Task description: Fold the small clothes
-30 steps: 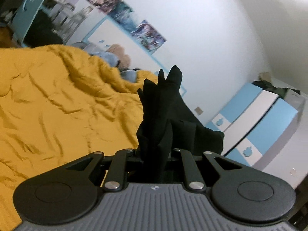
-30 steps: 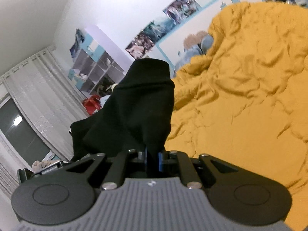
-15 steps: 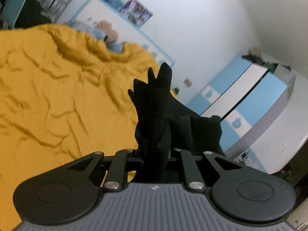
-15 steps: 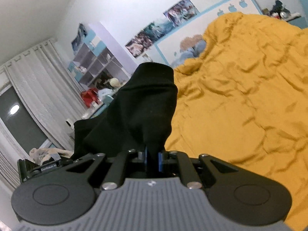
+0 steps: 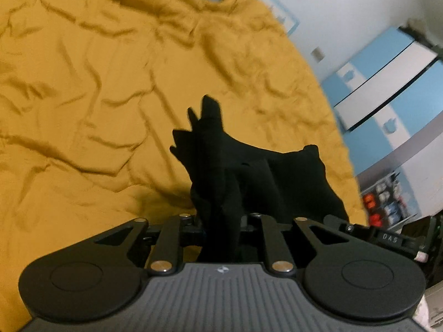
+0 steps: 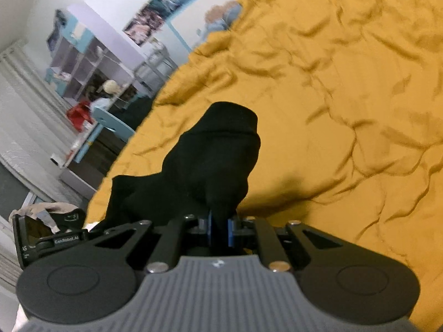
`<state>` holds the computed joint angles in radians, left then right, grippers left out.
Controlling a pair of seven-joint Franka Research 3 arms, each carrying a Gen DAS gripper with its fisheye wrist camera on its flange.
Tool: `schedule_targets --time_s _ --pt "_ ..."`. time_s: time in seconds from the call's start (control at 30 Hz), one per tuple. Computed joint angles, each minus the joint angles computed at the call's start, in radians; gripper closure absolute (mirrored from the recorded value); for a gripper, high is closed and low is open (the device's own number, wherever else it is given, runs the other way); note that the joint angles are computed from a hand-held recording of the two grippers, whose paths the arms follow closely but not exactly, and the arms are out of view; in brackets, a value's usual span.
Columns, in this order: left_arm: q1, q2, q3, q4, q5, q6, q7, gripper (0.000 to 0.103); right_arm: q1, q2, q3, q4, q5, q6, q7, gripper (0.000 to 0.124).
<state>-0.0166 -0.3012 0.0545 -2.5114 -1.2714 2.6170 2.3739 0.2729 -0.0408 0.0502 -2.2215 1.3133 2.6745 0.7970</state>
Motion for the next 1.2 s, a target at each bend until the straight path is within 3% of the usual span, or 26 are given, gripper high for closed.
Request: schedule_targets --time_s 0.13,0.27,0.4,0.5,0.6,0.7,0.87,1.07,1.2 --pt "0.019 0.082 -0.01 0.027 0.08 -0.012 -0.042 0.081 -0.006 0.102 0.012 0.051 -0.059 0.013 0.05 0.119" --pt "0.042 0.134 -0.015 0.043 0.093 -0.019 -0.036 0.067 -0.025 0.16 0.027 0.081 -0.089 0.015 0.077 0.119" --pt "0.073 0.14 -0.022 0.043 0.099 -0.012 -0.055 0.058 -0.04 0.176 0.035 0.093 -0.144 0.01 0.118 0.115" --pt "0.086 0.1 -0.034 0.023 0.181 0.037 -0.115 0.055 -0.026 0.141 0.038 0.07 -0.258 0.063 0.188 0.11" --pt "0.088 0.031 -0.052 -0.017 0.337 0.118 -0.232 0.056 0.0 0.069 0.038 0.01 -0.435 0.149 0.283 0.107" --pt "0.114 -0.077 -0.084 -0.078 0.518 0.171 -0.363 0.057 0.015 -0.012 0.035 -0.041 -0.485 0.172 0.261 0.108" --pt "0.04 -0.279 -0.047 -0.157 0.589 0.131 -0.382 0.058 0.068 -0.18 0.019 -0.158 -0.503 0.165 0.176 0.108" --pt "-0.05 -0.493 -0.086 -0.286 0.717 0.054 -0.448 0.073 0.129 -0.366 0.034 -0.365 -0.609 0.198 0.205 0.102" --pt "-0.073 -0.603 -0.135 -0.394 0.789 0.052 -0.527 0.075 0.151 -0.452 0.043 -0.495 -0.672 0.238 0.264 0.092"
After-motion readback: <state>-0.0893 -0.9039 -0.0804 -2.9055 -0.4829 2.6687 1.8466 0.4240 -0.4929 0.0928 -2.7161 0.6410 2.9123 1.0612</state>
